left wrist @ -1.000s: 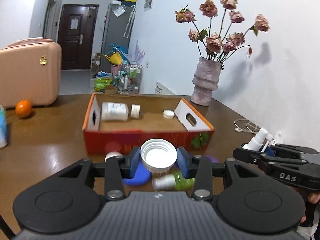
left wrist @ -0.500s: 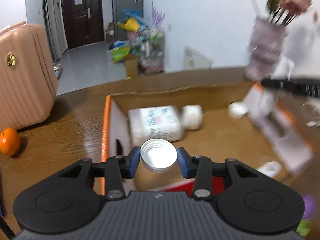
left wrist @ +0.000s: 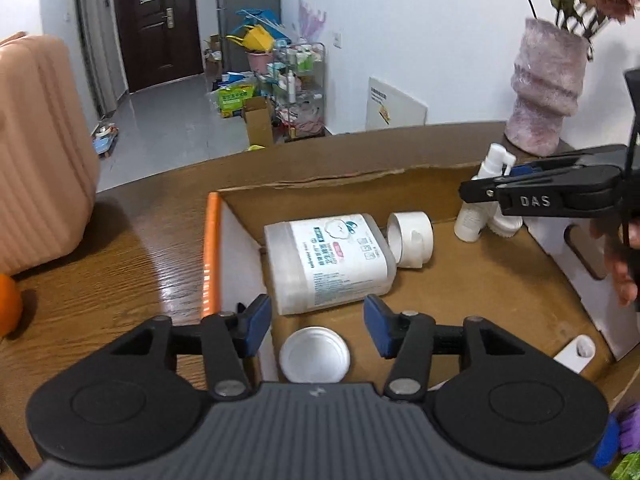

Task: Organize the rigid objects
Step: 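Open both tools to release cap and spray bottle, then withdraw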

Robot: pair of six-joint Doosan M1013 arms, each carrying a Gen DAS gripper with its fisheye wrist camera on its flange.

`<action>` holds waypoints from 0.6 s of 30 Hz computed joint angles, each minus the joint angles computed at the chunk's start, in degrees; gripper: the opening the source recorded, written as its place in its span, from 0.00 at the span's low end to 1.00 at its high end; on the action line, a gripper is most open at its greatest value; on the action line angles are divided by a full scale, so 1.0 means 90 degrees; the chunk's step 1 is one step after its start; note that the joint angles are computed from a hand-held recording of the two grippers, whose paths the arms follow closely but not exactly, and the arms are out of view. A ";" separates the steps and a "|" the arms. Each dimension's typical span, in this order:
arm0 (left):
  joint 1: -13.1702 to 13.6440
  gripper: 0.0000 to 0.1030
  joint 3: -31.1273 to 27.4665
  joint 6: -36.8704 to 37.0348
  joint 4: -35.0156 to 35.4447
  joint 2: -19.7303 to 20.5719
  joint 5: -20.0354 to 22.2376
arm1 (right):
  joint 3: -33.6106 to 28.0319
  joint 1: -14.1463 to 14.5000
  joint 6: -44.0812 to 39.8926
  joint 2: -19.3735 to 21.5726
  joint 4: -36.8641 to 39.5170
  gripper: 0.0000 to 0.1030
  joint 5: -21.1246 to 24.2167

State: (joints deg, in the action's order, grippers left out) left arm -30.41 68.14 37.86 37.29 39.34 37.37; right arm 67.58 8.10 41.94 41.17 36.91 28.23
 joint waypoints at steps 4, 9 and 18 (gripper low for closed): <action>-0.0066 0.58 0.0427 -0.0722 0.0519 -0.0340 -0.0156 | 0.0310 -0.0021 -0.0294 -0.0268 0.0303 0.51 -0.0258; -0.0317 0.67 0.1118 -0.2077 0.1520 -0.0907 -0.0128 | 0.1032 -0.0205 -0.1377 -0.0894 0.1305 0.55 -0.0421; -0.1368 0.81 0.2612 -0.5195 0.4131 -0.1966 0.0666 | 0.2982 -0.0702 -0.5053 -0.2360 0.4768 0.65 -0.0382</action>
State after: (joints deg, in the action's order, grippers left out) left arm -42.73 91.65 -8.90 74.47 21.65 43.36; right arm 94.41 1.78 -3.53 19.93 79.82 24.80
